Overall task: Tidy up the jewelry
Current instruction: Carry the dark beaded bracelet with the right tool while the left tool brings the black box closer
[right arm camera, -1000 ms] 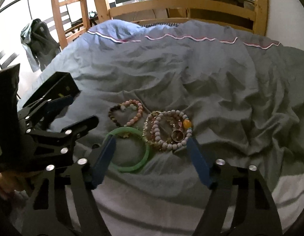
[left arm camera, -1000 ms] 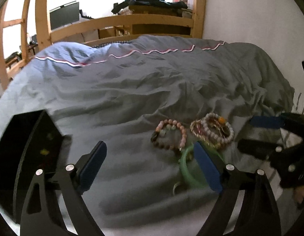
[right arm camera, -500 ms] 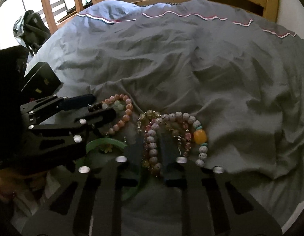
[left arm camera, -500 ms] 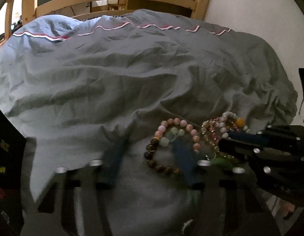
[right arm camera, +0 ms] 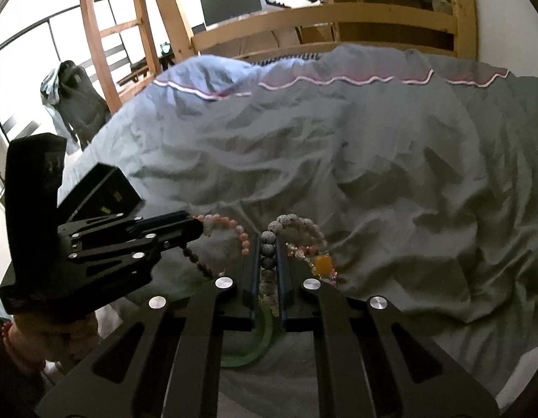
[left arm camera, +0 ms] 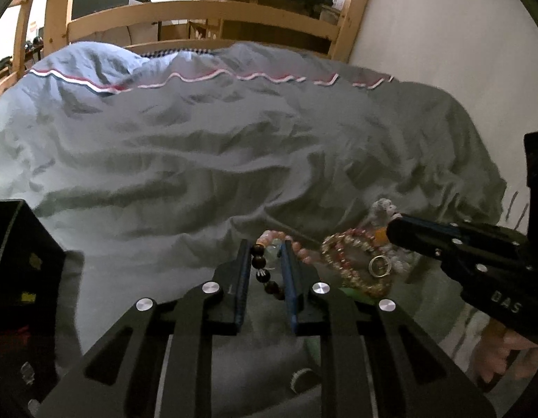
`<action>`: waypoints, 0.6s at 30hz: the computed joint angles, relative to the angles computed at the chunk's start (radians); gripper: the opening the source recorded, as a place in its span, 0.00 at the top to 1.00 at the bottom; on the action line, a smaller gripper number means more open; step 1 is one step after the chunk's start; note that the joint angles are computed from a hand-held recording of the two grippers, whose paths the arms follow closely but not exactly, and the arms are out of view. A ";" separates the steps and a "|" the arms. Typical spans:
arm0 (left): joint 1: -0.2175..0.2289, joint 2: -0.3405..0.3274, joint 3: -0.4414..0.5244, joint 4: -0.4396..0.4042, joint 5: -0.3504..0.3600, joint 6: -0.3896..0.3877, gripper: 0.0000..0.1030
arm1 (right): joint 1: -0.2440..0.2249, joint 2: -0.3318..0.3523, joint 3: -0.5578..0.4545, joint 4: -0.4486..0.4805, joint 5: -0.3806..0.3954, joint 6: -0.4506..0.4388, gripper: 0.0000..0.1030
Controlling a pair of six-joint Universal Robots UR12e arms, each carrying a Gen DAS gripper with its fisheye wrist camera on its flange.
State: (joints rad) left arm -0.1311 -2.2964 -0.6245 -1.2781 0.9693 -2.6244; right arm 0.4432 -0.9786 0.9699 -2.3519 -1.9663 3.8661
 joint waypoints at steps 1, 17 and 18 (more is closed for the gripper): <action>0.002 0.003 -0.002 0.000 -0.005 -0.002 0.84 | 0.002 -0.005 0.008 -0.020 -0.005 0.000 0.91; 0.028 0.083 -0.084 0.053 -0.014 -0.005 0.84 | 0.025 -0.028 0.051 -0.199 -0.038 -0.054 0.91; 0.030 0.087 -0.087 0.052 -0.016 -0.004 0.84 | 0.026 -0.030 0.054 -0.205 -0.036 -0.053 0.91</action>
State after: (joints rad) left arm -0.1009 -2.2096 -0.7111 -1.2264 0.9537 -2.6283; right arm 0.4693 -1.0086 1.0240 -2.5564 -2.0028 3.8129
